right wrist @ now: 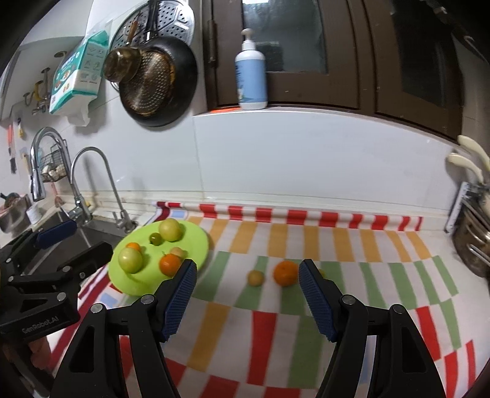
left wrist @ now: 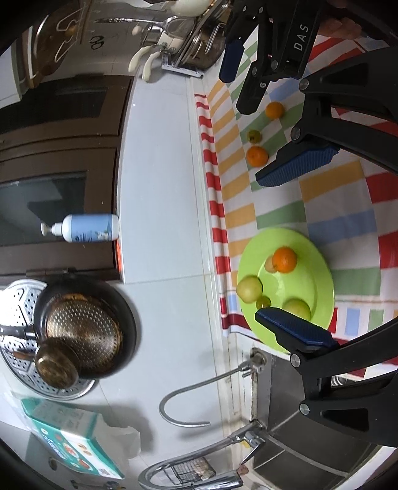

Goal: Organize fruits
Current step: 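Lift both tools off the plate and move toward the remaining fruits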

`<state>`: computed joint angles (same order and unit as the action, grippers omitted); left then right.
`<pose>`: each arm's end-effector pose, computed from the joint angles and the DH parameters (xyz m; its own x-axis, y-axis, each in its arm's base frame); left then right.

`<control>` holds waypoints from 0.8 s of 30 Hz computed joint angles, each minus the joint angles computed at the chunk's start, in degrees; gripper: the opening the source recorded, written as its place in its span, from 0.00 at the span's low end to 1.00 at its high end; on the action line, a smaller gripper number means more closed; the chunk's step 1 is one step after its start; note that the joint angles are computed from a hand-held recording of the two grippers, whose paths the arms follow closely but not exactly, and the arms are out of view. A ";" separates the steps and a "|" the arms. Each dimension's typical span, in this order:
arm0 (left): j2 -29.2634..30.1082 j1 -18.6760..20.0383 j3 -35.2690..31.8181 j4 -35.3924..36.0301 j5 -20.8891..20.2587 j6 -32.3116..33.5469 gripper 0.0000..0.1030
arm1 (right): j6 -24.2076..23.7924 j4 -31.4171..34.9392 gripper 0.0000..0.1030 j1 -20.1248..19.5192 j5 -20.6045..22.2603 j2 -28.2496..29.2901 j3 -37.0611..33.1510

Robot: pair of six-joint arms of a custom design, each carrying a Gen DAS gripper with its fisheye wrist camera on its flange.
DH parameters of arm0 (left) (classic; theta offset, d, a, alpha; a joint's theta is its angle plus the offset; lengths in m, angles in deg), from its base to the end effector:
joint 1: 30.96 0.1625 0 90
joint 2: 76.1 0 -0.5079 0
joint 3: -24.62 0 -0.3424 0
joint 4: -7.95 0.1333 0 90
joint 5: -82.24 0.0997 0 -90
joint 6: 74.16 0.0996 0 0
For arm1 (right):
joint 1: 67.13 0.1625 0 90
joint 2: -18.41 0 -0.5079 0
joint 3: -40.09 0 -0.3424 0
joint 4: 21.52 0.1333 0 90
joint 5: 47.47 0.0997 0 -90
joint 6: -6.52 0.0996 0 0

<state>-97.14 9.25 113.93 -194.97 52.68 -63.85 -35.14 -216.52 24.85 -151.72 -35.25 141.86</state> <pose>-0.3974 -0.6239 0.0619 -0.6754 0.0646 -0.7346 0.6751 0.4551 -0.5807 0.1317 -0.6608 0.3475 -0.7165 -0.2339 0.6572 -0.6627 0.5226 -0.5364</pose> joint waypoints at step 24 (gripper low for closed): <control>7.13 0.67 -9.76 9.69 -1.71 -2.09 0.79 | 1.78 4.38 0.67 -6.25 -1.60 -2.27 -1.12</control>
